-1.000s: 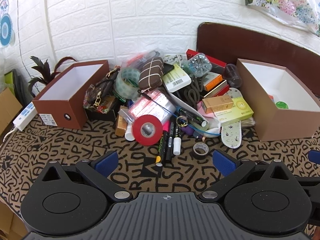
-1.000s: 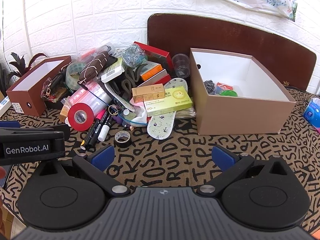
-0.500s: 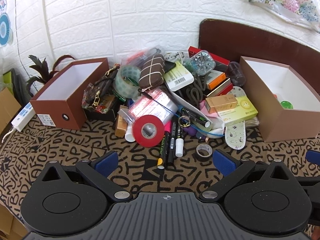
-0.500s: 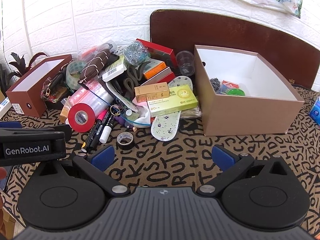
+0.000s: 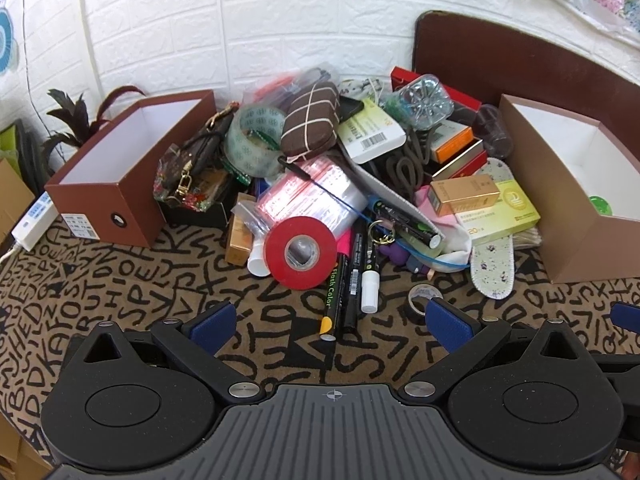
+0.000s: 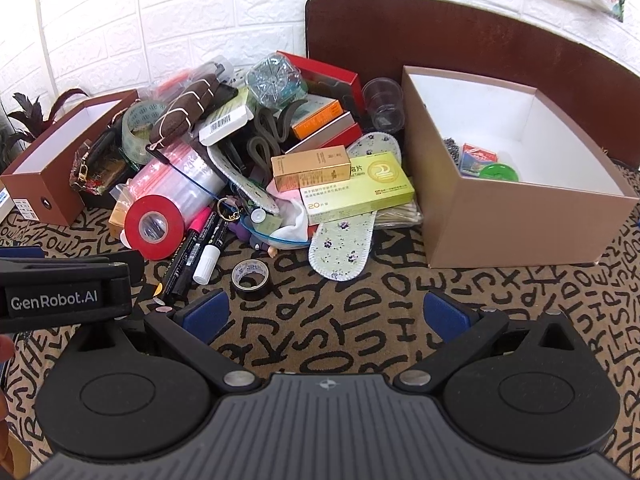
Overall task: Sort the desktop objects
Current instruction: 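Move both tools toward the markers in front of the pile, then grasp the pink Flash Color marker with left tool while right grasps white-capped marker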
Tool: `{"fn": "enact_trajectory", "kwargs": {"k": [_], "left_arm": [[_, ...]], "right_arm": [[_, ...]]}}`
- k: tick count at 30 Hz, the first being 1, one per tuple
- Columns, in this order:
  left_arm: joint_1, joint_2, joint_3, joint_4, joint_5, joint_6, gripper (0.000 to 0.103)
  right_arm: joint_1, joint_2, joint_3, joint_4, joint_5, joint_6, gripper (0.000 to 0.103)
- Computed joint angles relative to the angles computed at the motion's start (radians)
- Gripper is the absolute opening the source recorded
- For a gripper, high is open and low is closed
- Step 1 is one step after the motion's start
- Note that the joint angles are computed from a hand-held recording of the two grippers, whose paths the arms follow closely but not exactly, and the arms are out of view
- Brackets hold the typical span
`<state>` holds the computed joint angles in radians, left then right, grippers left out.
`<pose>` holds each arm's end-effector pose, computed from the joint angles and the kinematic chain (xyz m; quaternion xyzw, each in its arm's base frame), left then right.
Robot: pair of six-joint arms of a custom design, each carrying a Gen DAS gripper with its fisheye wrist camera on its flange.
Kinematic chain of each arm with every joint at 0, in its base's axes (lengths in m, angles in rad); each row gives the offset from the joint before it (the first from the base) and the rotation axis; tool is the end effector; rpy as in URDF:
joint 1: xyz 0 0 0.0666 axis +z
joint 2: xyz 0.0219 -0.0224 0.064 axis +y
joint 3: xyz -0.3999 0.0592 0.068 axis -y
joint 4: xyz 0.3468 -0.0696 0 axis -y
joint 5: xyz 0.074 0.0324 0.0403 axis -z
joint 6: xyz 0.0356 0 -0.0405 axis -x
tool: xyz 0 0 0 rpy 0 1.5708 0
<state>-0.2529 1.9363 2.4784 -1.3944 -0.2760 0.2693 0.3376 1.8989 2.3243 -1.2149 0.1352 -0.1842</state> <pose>0.5799 -0.1403 0.5771 -0.0560 0.9268 0.0345 0.3697 0.5753 0.1964 0.5526 -0.0450 0.9218 0.0377 0.3832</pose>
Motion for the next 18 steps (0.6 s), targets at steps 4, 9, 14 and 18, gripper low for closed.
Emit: {"fn": "enact_trajectory", "kwargs": {"k": [4, 9, 14, 18], "left_arm": [[0.016, -0.004, -0.04, 0.043, 0.028, -0.016, 0.103], [0.053, -0.024, -0.151, 0.13, 0.083, -0.022, 0.103], [0.086, 0.006, -0.162, 0.148, 0.147, -0.03, 0.103], [0.106, 0.06, -0.11, 0.103, 0.206, -0.036, 0.087]], "right_arm": [[-0.005, 0.022, 0.013, 0.007, -0.016, 0.01, 0.103], [-0.013, 0.045, -0.016, 0.054, -0.038, 0.031, 0.103], [-0.019, 0.091, -0.004, 0.075, -0.063, 0.046, 0.103], [-0.023, 0.118, -0.001, 0.095, -0.123, 0.049, 0.095]]}}
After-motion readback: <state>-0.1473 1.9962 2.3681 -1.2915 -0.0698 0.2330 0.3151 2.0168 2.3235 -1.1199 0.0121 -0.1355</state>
